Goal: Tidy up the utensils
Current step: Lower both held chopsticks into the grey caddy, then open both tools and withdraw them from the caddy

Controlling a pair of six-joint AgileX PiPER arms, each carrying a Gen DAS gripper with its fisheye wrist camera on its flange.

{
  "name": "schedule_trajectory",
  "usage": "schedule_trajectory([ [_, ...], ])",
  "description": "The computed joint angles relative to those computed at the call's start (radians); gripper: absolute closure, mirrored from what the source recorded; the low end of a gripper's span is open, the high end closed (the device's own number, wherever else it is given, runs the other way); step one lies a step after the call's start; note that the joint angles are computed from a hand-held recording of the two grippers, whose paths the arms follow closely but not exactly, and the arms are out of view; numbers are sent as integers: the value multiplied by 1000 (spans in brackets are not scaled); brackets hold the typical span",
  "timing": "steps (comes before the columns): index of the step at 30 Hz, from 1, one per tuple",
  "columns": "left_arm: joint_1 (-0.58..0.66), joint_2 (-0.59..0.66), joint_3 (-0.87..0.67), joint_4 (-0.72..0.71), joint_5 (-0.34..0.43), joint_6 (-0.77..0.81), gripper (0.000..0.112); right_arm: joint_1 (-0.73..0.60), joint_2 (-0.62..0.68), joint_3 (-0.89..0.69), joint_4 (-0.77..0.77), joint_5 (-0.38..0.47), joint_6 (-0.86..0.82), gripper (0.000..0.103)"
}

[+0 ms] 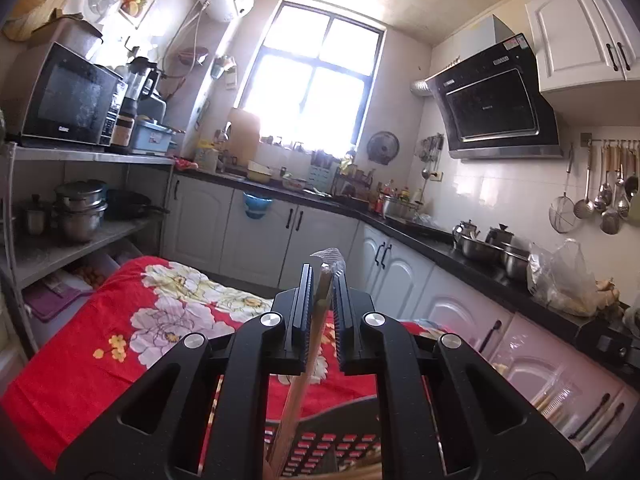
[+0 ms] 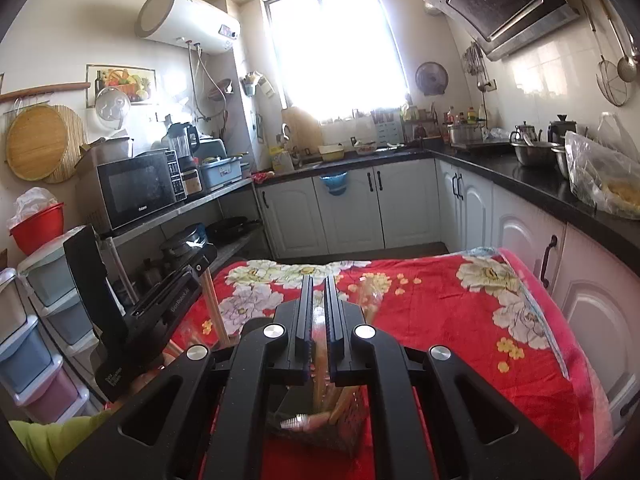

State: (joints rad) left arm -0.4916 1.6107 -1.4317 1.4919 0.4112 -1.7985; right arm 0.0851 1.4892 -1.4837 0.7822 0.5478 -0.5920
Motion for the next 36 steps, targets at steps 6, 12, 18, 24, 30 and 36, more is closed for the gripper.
schedule_trajectory([
  [6,8,-32,16,-166,-39,167,107,-10,-32,30,-6,23,2,97],
  [12,1,-69,46,-292,-48,293,100,-12,-75,65,-39,41,34,91],
  [18,10,-110,54,-553,-54,548,91,-24,-116,97,-62,60,55,83],
  [24,14,-153,46,-812,-5,806,76,-24,-169,137,-81,79,81,75],
  [30,15,-225,86,-935,26,944,57,-1,-220,175,-123,82,122,67],
  [36,20,-302,136,-1045,51,1050,40,27,-269,212,-173,83,171,59],
])
